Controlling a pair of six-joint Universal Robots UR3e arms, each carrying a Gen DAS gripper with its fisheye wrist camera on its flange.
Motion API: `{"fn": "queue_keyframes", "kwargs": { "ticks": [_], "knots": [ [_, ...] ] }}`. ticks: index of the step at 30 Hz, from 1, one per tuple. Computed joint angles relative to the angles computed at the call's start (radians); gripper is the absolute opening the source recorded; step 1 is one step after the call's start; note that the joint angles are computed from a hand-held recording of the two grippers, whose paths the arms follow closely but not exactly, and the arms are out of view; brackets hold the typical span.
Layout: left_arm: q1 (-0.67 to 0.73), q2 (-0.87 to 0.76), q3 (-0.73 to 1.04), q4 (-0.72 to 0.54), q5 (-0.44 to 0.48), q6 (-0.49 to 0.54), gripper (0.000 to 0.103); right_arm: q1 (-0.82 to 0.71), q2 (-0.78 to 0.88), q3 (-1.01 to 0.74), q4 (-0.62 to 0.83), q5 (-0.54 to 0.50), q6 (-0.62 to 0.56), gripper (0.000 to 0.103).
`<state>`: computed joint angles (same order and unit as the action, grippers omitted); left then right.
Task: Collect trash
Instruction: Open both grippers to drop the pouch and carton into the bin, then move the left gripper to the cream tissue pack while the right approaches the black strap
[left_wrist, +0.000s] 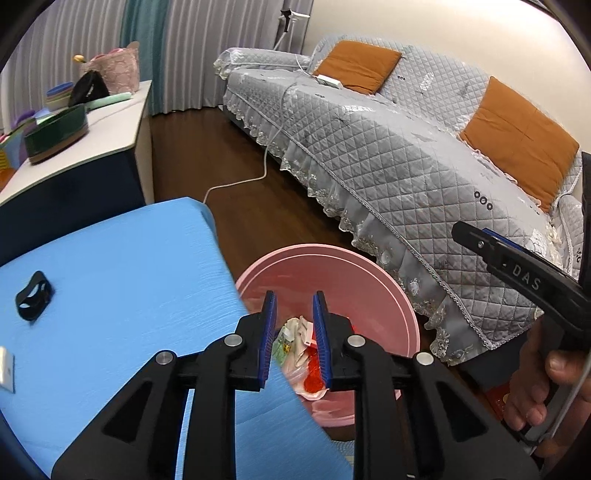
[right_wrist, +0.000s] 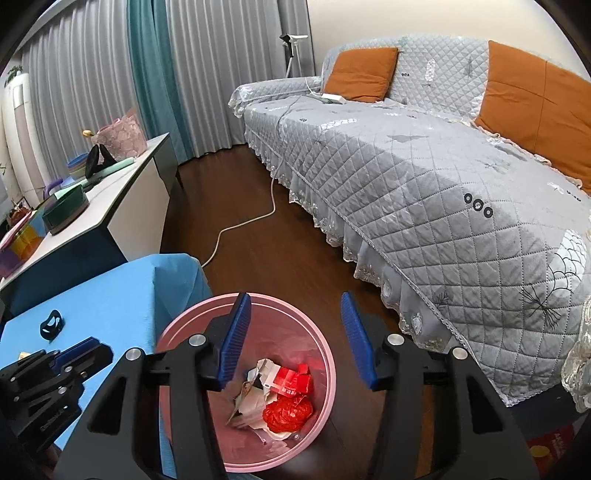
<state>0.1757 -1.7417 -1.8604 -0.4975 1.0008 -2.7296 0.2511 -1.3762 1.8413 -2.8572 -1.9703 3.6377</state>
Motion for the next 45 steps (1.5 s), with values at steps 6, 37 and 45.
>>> {"fn": "queue_keyframes", "kwargs": {
  "ticks": [6,37,45],
  "knots": [
    [0.112,0.116,-0.063,-0.057,-0.054,0.058,0.02,0.057,0.024,-0.052,-0.01,-0.032,0.012,0.051],
    [0.753,-0.051,0.044,-0.069,-0.137,0.274,0.087,0.396,0.673,-1.049,0.217,-0.031,-0.129,0.078],
    [0.713,-0.195,0.122,-0.018,-0.038,0.232,0.092,0.397,0.878,-1.399,0.391,0.048,-0.134,0.09]
  ]
}}
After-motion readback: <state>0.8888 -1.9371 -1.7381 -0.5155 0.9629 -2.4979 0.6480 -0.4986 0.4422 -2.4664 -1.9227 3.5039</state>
